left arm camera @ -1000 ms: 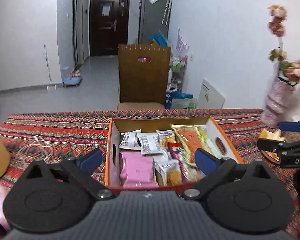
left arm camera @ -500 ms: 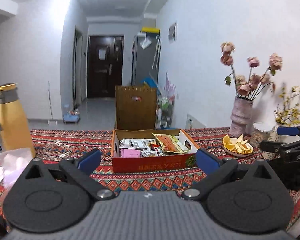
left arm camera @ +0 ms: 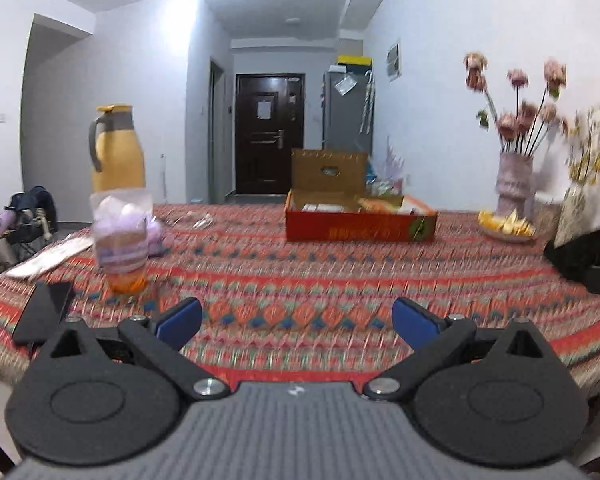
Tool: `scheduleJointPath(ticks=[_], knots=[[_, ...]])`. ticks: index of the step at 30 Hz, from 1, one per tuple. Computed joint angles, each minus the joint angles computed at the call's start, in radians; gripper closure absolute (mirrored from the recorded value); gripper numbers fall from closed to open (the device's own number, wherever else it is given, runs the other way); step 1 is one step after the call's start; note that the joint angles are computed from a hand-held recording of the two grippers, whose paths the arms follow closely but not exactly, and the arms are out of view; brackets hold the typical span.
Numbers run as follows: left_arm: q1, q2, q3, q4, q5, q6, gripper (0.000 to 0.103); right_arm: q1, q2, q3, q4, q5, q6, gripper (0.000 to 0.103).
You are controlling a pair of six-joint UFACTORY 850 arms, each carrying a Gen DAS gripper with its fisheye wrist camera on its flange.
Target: Organize snacks
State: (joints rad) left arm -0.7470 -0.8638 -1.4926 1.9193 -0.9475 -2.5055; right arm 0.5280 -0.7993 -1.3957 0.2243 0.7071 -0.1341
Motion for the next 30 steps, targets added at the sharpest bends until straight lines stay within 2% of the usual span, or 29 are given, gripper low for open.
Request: scheduleJointPath(ticks=[3,6,8,13,30], knots=[[-0.015,-0.031,-0.018,-0.048,-0.009,0.074,0.0,0.028,-0.044,-0.037,0.065,-0.025,-0.069,0.0],[-0.015,-0.039,-0.025,-0.03,0.014,0.056,0.0,0.048,-0.069,-0.042,0.076,-0.006,-0.027,0.0],[-0.012,-0.037,-0.03,-0.015,0.027,0.041,0.0,0.051,-0.081,-0.055,0.043,-0.025,0.013,0.0],[-0.02,-0.039,-0.028,0.016,-0.011,0.029,0.0,0.061,-0.082,-0.057,0.054,-0.027,-0.025,0.0],[-0.018,-0.033,-0.023,0.023,-0.022,0.024,0.0,0.053,-0.075,-0.057,0.031,-0.039,0.001,0.0]])
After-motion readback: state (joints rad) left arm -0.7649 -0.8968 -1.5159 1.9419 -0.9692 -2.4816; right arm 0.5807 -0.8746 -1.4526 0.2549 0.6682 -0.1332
